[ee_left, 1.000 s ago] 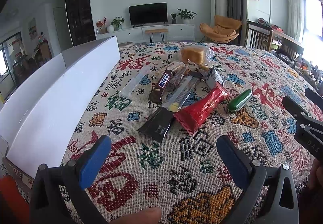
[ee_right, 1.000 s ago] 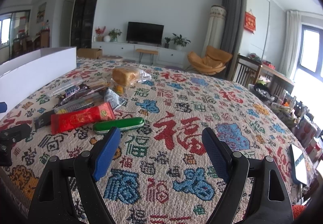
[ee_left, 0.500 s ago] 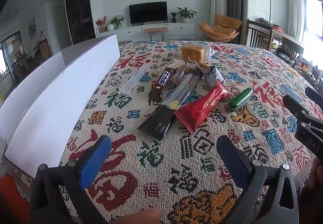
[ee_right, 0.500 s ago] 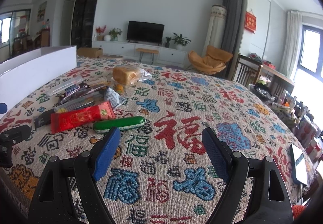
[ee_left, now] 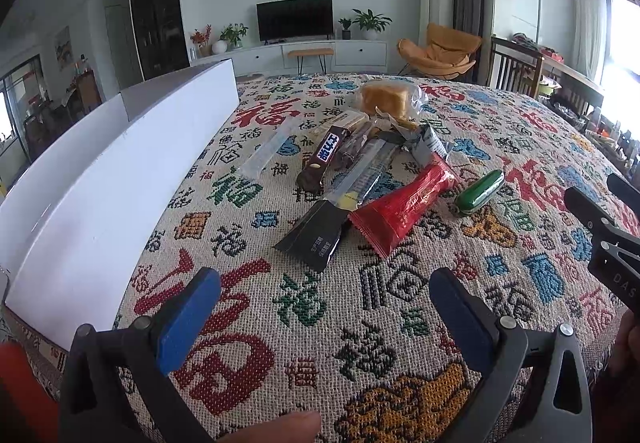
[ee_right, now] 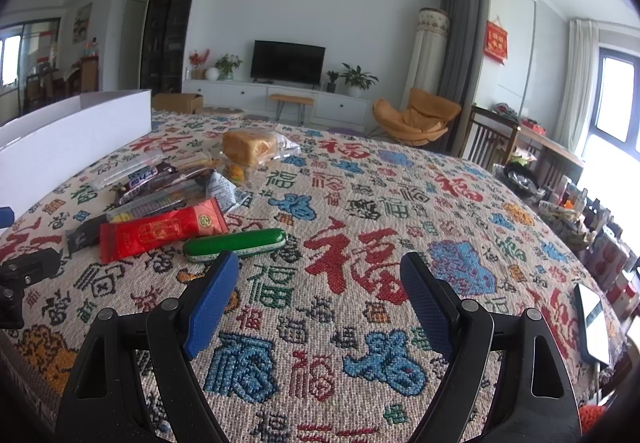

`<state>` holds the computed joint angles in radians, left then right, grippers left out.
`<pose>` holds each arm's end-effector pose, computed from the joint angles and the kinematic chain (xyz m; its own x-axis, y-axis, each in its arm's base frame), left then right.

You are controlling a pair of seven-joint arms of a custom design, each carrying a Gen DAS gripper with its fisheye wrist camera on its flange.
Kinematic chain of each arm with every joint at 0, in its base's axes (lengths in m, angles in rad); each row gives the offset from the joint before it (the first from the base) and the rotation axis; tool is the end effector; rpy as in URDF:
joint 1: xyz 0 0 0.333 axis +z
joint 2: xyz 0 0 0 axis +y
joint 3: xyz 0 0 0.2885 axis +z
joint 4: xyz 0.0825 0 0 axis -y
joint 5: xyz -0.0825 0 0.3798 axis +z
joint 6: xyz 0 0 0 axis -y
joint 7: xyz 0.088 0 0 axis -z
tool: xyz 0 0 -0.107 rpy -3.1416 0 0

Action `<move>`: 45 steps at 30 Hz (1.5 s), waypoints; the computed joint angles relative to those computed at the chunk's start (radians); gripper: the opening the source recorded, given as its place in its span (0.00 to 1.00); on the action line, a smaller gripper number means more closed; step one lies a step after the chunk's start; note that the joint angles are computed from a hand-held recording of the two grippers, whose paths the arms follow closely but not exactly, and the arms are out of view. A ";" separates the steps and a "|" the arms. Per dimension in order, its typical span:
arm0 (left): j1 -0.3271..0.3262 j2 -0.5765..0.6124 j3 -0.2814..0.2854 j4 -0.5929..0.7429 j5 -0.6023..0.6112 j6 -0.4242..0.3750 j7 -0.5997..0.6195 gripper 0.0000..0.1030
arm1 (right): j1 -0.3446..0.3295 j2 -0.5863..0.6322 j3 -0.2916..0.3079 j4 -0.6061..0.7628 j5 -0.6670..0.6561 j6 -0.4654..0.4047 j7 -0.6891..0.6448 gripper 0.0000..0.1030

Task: Organize snacks

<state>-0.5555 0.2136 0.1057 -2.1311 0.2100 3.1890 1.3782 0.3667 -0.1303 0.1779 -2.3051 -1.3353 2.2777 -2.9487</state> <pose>0.5379 -0.2841 0.3845 -0.4536 -0.8908 -0.0286 -0.5824 0.3206 -0.7470 0.4505 0.2463 0.3993 -0.3932 -0.9049 0.1628 -0.5195 0.0725 -0.8514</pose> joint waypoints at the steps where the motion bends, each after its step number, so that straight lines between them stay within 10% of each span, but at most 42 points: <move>1: 0.003 0.000 -0.003 0.001 -0.001 -0.002 0.001 1.00 | 0.000 0.000 0.000 0.000 0.001 0.001 0.000 0.83; 12: -0.023 0.010 0.037 0.027 0.078 -0.034 -0.067 1.00 | -0.003 -0.002 -0.004 -0.004 0.015 0.015 -0.006 0.83; 20: 0.128 0.018 -0.110 0.048 0.028 -0.095 -0.021 1.00 | -0.037 -0.018 -0.036 -0.035 0.070 0.141 0.011 0.83; 30: 0.280 0.077 -0.271 0.151 -0.173 -0.316 0.180 1.00 | -0.071 0.057 -0.078 -0.028 0.475 0.414 -0.371 0.83; 40: 0.233 0.101 -0.239 0.196 -0.116 -0.400 0.166 1.00 | -0.096 0.241 -0.128 0.170 0.762 0.398 -0.826 0.83; 45: 0.222 0.065 -0.241 0.141 -0.057 -0.348 0.171 1.00 | -0.093 0.273 -0.183 0.178 0.673 0.470 -0.742 0.84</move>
